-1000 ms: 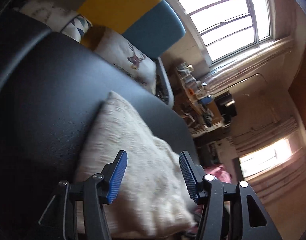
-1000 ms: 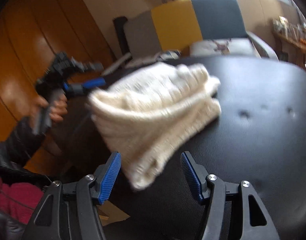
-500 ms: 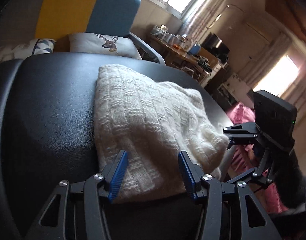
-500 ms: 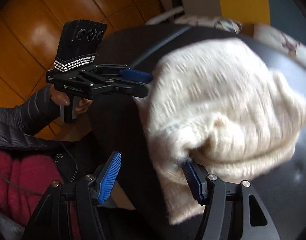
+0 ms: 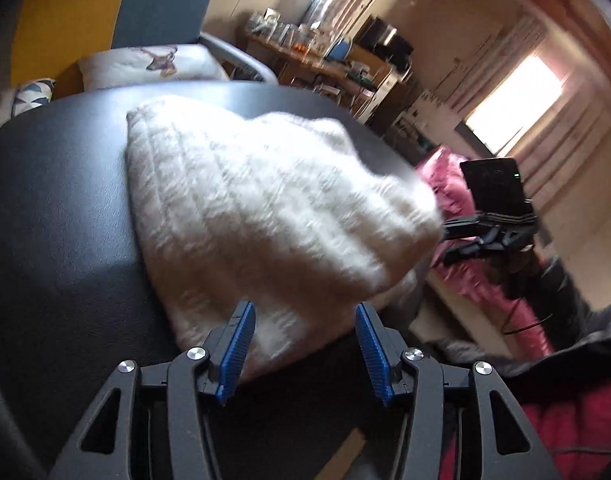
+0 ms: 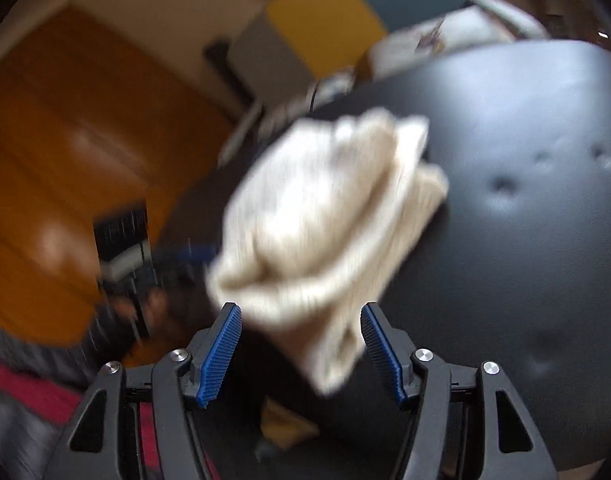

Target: Fold clothes

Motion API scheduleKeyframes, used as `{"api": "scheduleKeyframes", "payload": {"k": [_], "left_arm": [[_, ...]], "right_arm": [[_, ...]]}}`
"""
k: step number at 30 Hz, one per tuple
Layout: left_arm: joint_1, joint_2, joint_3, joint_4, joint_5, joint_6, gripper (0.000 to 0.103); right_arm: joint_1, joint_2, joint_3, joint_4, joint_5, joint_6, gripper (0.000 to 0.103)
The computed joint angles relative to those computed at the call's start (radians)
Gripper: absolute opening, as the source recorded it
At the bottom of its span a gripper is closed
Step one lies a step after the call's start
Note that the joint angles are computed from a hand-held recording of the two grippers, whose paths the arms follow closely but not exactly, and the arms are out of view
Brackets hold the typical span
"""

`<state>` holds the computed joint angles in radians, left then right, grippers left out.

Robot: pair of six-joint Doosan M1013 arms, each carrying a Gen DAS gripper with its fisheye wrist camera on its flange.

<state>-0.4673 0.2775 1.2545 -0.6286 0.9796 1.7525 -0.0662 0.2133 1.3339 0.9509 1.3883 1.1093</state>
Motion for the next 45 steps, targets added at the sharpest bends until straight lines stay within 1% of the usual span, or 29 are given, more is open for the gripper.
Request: {"api": "scheduleKeyframes", "payload": {"k": [3, 6, 9, 10, 11, 12, 13, 14, 16, 17, 18, 19, 20, 21, 23, 24, 26, 27, 29, 30, 32, 33, 34, 35, 37, 38, 41, 43, 45], "left_arm": [[-0.009, 0.020, -0.020, 0.002, -0.011, -0.007, 0.052], [-0.020, 0.042, -0.034, 0.002, -0.005, -0.013, 0.052], [-0.022, 0.050, -0.033, -0.013, -0.017, -0.012, 0.053], [-0.021, 0.049, -0.028, -0.022, -0.023, -0.009, 0.055], [-0.020, 0.049, -0.025, -0.029, -0.026, -0.007, 0.055], [-0.018, 0.050, -0.023, -0.037, -0.026, -0.001, 0.056], [-0.018, 0.052, -0.023, -0.040, -0.019, 0.009, 0.057], [-0.018, 0.055, -0.025, -0.038, -0.007, 0.020, 0.058], [-0.021, 0.064, -0.038, -0.028, 0.034, 0.045, 0.059], [-0.022, 0.068, -0.046, -0.028, 0.058, 0.065, 0.059], [-0.023, 0.073, -0.055, -0.027, 0.082, 0.084, 0.060], [-0.023, 0.077, -0.063, -0.029, 0.109, 0.105, 0.060], [-0.026, 0.081, -0.070, -0.027, 0.131, 0.123, 0.060], [-0.030, 0.083, -0.076, -0.019, 0.148, 0.138, 0.060], [-0.037, 0.088, -0.089, 0.001, 0.180, 0.165, 0.060], [-0.040, 0.091, -0.098, 0.011, 0.196, 0.173, 0.059], [-0.041, 0.096, -0.117, 0.013, 0.230, 0.168, 0.060], [-0.031, 0.098, -0.124, -0.022, 0.245, 0.163, 0.058], [0.001, 0.101, -0.128, -0.142, 0.270, 0.156, 0.058], [0.013, 0.102, -0.131, -0.185, 0.256, 0.150, 0.058], [0.031, 0.104, -0.139, -0.244, 0.184, 0.137, 0.059], [0.039, 0.105, -0.144, -0.274, 0.148, 0.132, 0.060], [0.044, 0.111, -0.155, -0.282, 0.110, 0.118, 0.062], [0.045, 0.123, -0.173, -0.272, 0.079, 0.098, 0.062], [0.044, 0.151, -0.211, -0.248, 0.051, 0.055, 0.062], [0.042, 0.166, -0.230, -0.229, 0.047, 0.032, 0.062], [0.034, 0.210, -0.288, -0.180, 0.048, -0.028, 0.062], [0.029, 0.244, -0.334, -0.153, 0.061, -0.055, 0.062], [0.019, 0.265, -0.359, -0.135, 0.069, -0.066, 0.062]], "right_arm": [[-0.005, 0.042, -0.025, 0.130, -0.030, 0.106, 0.065], [0.027, 0.094, -0.073, 0.131, -0.074, 0.200, 0.065], [0.048, 0.130, -0.079, 0.123, -0.100, 0.307, 0.065], [0.054, 0.139, -0.082, 0.113, -0.105, 0.320, 0.065], [0.061, 0.148, -0.084, 0.102, -0.110, 0.331, 0.061], [0.070, 0.150, -0.086, 0.093, -0.116, 0.298, 0.054], [0.081, 0.149, -0.100, 0.061, -0.126, 0.275, 0.025], [0.093, 0.148, -0.116, 0.026, -0.136, 0.254, 0.017], [0.112, 0.137, -0.149, -0.025, -0.168, 0.195, 0.015], [0.125, 0.126, -0.173, -0.091, -0.191, 0.156, 0.015], [0.146, 0.117, -0.210, -0.193, -0.214, 0.141, 0.015], [0.169, 0.119, -0.231, -0.324, -0.213, 0.121, 0.015], [0.191, 0.125, -0.257, -0.455, -0.203, 0.105, 0.015], [0.208, 0.151, -0.283, -0.550, -0.140, 0.142, 0.015], [0.211, 0.176, -0.271, -0.602, -0.100, 0.146, 0.014], [0.196, 0.167, -0.241, -0.560, -0.132, 0.138, 0.014], [0.161, 0.166, -0.224, -0.457, -0.132, 0.171, 0.015], [0.151, 0.163, -0.211, -0.416, -0.140, 0.170, 0.016], [0.129, 0.159, -0.192, -0.340, -0.143, 0.156, 0.018], [0.118, 0.157, -0.183, -0.302, -0.142, 0.154, 0.020], [0.097, 0.146, -0.159, -0.215, -0.140, 0.134, 0.027], [0.084, 0.140, -0.151, -0.170, -0.132, 0.122, 0.028], [0.069, 0.130, -0.138, -0.116, -0.118, 0.099, 0.031], [0.054, 0.122, -0.125, -0.056, -0.086, 0.071, 0.035], [0.035, 0.117, -0.113, 0.025, 0.010, 0.029, 0.040], [0.031, 0.116, -0.108, 0.049, 0.052, 0.011, 0.044], [0.043, 0.101, -0.095, 0.036, 0.139, -0.033, 0.056], [0.056, 0.097, -0.092, 0.021, 0.171, -0.063, 0.057], [0.068, 0.096, -0.090, 0.027, 0.169, -0.096, 0.057]]}}
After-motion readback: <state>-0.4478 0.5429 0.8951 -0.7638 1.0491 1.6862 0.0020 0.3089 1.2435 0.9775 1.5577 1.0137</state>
